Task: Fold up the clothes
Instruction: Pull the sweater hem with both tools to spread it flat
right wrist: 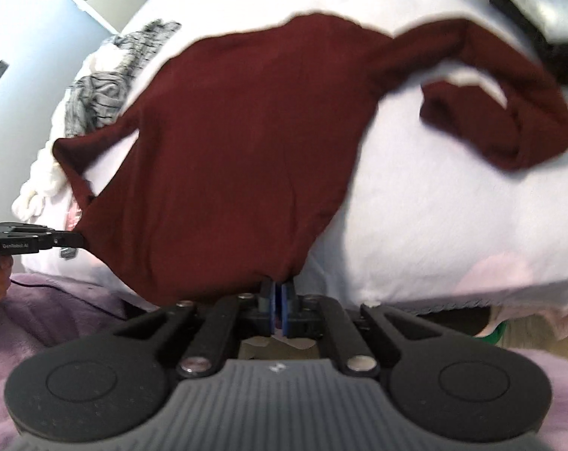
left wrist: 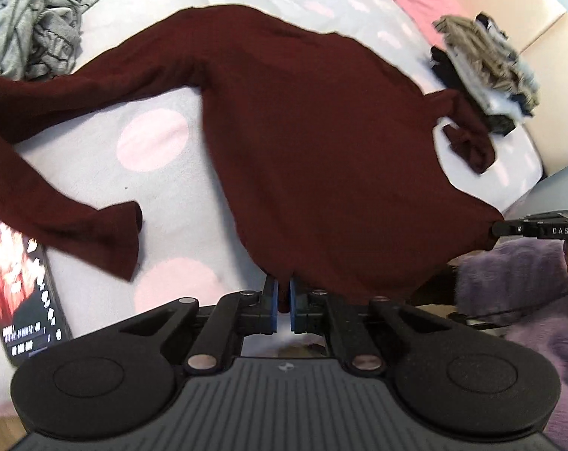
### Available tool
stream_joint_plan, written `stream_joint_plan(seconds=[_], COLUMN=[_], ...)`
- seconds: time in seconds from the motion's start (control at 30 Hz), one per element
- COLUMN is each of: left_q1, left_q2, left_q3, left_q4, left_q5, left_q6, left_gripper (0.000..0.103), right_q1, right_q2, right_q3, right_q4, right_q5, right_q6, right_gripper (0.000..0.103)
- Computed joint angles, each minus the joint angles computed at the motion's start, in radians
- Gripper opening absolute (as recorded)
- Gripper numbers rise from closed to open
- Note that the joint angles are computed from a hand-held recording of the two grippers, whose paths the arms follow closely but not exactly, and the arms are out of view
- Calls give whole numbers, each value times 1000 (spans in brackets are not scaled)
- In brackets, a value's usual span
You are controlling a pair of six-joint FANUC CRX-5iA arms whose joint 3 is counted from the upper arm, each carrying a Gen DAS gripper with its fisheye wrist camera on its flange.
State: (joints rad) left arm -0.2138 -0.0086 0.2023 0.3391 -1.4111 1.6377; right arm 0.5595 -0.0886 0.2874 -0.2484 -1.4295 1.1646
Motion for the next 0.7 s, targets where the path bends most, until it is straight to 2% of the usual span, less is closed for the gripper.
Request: stream_joint_plan(seconds=[0.17,0.33,0.57,0.63,0.67,0.7], left_q1=[18,22,-37,-44,-45,-46], left_q2=[-32,-37,31,49,54,60], left_q3=[-8,-14,6,31,41,50], left_q4=[48,48,-14,-35,-41,-47], left_q5=[-35,-122,-182,-215,-233,-250], left_q6=[54,67,86,87,86,85], left_gripper=[3,3,4,5,12,19], right_q1=[-22,-38,-14,-8,-2,1], right_q2=[26,65,84,92,94,94], right_q3=[107,179,114,110,111,112], right_q4=[9,-9,7,19,33,44], right_q5=[-122,-257,-271,-275,-275,-276], right_q6=[44,68,69,75,76,78], right_gripper=[3,4,4,10,12,22])
